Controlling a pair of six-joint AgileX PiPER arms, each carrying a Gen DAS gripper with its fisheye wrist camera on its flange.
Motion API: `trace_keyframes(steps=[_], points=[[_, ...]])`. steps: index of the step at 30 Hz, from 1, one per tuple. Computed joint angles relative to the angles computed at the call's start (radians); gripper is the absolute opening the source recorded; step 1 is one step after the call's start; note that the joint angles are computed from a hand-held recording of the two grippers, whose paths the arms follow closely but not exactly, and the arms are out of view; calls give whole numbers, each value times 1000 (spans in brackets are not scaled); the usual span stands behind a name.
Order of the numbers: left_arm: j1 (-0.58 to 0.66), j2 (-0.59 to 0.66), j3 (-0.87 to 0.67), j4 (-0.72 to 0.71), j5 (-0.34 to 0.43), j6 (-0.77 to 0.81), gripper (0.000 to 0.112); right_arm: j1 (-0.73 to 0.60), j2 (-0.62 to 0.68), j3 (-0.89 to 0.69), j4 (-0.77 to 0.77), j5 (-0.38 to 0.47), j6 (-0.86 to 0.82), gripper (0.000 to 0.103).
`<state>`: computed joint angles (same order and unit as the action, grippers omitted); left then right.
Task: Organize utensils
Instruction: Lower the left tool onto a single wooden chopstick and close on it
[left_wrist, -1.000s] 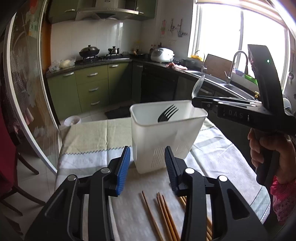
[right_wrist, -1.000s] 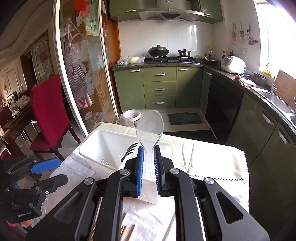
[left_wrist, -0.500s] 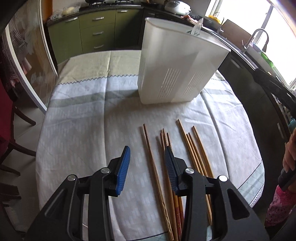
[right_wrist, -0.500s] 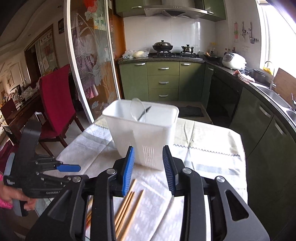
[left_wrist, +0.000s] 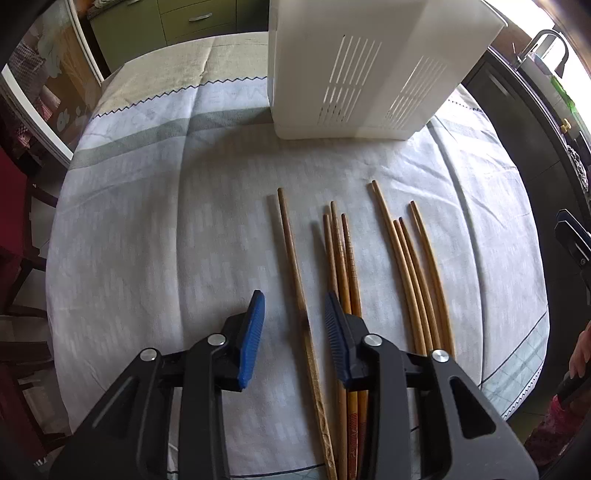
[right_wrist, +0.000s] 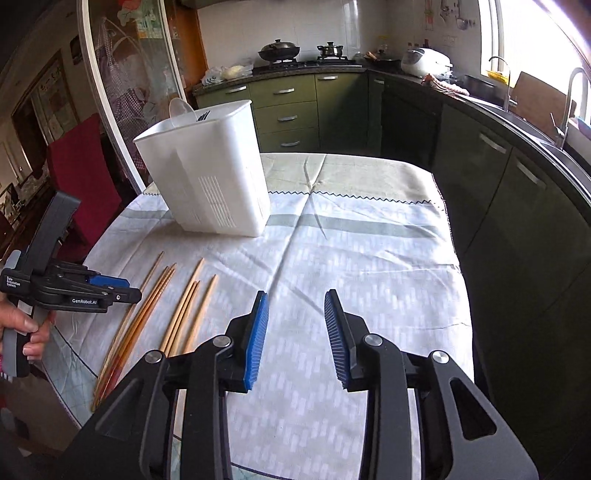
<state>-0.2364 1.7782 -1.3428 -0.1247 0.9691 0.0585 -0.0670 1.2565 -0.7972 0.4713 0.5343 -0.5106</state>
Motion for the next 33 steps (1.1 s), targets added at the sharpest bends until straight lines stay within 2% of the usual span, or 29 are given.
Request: trace_keyframes(steps=[3, 4, 5, 8, 9, 11, 13, 16, 22, 25, 27, 33], points=[[-24, 11, -3, 34, 1, -30, 25, 35, 14, -6, -31, -2, 34, 32], [-31, 9, 1, 51, -3, -43, 21, 54, 23, -14, -51, 0, 60, 36], [-36, 12, -1, 59, -4, -51, 20, 69, 32, -21, -59, 7, 73, 46], [-41, 24, -13, 61, 8, -52, 8, 140, 75, -52, -91, 38, 117, 50], [-38, 24, -13, 58, 10, -45, 8, 164, 92, -63, -99, 49, 125, 50], [-35, 15, -2, 67, 9, -36, 7, 216, 130, -91, -140, 66, 166, 39], [-22, 1, 16, 72, 10, -14, 6, 258, 172, -123, -188, 78, 219, 37], [0, -13, 34, 79, 15, -3, 6, 276, 251, -183, -166, 130, 221, 29], [66, -35, 60, 56, 11, 50, 6, 330, 369, -278, -220, 198, 308, 29], [74, -32, 54, 49, 15, 66, 6, 364, 414, -320, -298, 213, 395, 29], [77, -31, 52, 46, 16, 78, 7, 382, 439, -345, -339, 229, 441, 24], [76, -36, 60, 48, 12, 92, 7, 425, 496, -412, -407, 278, 552, 21]])
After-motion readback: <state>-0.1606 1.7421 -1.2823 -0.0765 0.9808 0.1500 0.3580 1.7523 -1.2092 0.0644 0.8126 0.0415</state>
